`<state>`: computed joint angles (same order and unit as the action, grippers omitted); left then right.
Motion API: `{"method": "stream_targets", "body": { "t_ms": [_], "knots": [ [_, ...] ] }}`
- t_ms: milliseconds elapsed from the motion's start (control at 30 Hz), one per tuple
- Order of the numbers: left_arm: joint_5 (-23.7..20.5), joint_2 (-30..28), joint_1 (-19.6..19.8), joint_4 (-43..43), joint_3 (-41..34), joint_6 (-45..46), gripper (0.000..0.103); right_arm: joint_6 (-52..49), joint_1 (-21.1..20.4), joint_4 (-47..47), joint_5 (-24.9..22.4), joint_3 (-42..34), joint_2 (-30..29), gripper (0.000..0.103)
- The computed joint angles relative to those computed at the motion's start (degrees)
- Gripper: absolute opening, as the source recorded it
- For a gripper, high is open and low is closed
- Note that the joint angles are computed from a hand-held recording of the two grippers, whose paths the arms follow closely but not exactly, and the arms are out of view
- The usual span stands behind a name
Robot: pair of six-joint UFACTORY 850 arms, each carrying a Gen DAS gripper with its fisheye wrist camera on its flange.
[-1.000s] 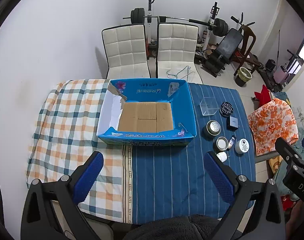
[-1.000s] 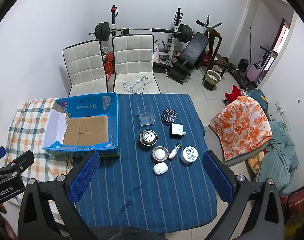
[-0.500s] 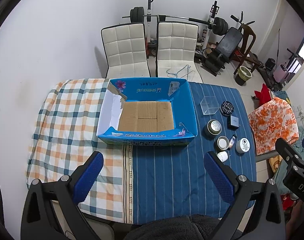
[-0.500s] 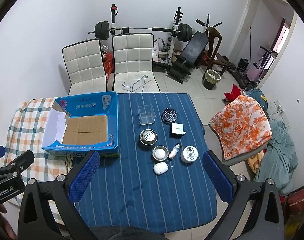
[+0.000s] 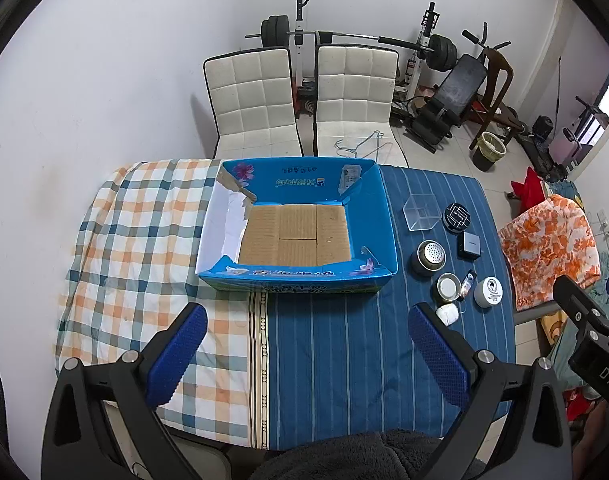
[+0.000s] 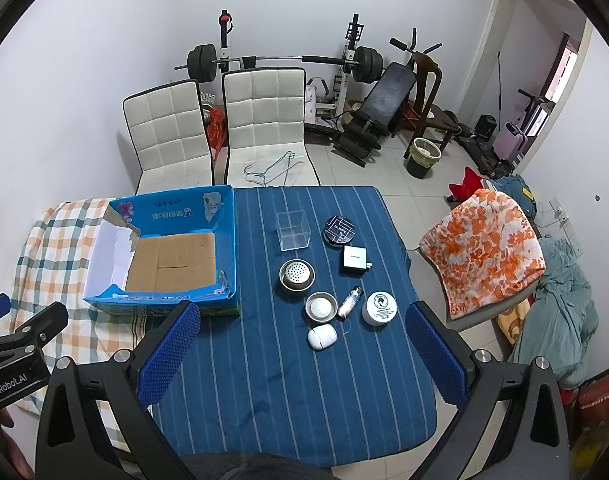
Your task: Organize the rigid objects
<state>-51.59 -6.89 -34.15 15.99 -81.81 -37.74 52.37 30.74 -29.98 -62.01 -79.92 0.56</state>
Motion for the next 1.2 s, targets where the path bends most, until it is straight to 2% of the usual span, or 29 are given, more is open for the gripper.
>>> {"method": "stream_targets", "body": {
  "t_ms": [1200],
  "knots": [
    [-0.16, -0.3, 0.02, 0.35, -0.39, -0.19, 0.103, -0.37, -0.07, 0.85, 0.09, -0.73, -0.36, 0.103]
  ]
}}
